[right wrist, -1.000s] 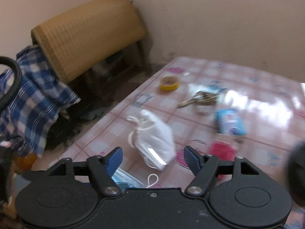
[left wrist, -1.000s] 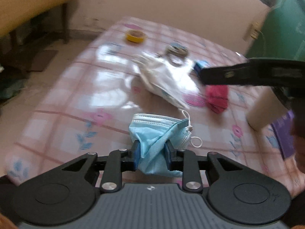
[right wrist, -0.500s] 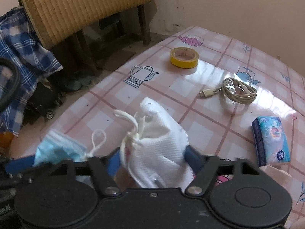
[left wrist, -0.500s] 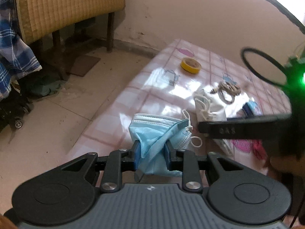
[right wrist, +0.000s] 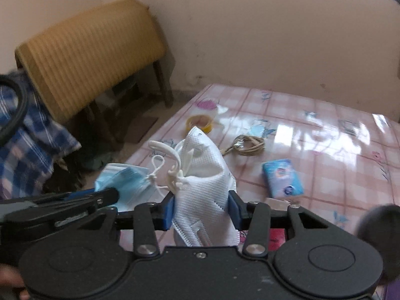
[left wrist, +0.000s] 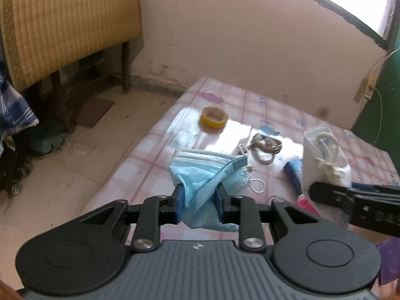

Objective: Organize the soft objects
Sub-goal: 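Carry the blue mask and white mask toward the cardboard box with both grippers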

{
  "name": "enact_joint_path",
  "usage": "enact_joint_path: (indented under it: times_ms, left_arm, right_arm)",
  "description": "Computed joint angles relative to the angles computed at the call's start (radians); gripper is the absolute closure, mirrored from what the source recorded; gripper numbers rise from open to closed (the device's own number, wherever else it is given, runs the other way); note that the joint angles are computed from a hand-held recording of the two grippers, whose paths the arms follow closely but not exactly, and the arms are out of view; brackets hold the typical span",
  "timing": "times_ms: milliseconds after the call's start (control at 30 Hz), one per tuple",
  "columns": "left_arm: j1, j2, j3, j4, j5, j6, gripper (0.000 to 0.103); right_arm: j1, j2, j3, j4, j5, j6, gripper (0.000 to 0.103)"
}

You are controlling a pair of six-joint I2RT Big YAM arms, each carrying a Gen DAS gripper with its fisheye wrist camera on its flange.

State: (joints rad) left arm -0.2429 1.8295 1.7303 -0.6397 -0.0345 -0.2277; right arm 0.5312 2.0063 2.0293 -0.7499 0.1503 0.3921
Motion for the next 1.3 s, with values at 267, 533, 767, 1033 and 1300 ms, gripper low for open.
enact_joint_path:
  times_ms: [267, 533, 767, 1033, 1300]
  left_arm:
    - [-0.045, -0.018, 0.018, -0.013, -0.024, 0.007, 0.076]
    - [-0.093, -0.021, 0.041, -0.041, -0.048, 0.027, 0.076]
    - [-0.118, -0.014, 0.061, -0.06, -0.036, 0.038, 0.076]
    - [-0.146, 0.011, 0.103, -0.076, -0.027, 0.043, 0.076]
    - [-0.18, 0.029, 0.134, -0.089, -0.022, 0.052, 0.076]
  right_arm:
    - [-0.001, -0.162, -0.187, 0.068, 0.082, -0.014, 0.05]
    - [-0.023, -0.233, -0.267, 0.096, 0.102, -0.016, 0.05]
    - [-0.038, -0.274, -0.311, 0.109, 0.121, -0.01, 0.05]
    - [-0.069, -0.339, -0.378, 0.127, 0.132, -0.017, 0.05]
    - [-0.09, -0.379, -0.426, 0.137, 0.145, -0.013, 0.05]
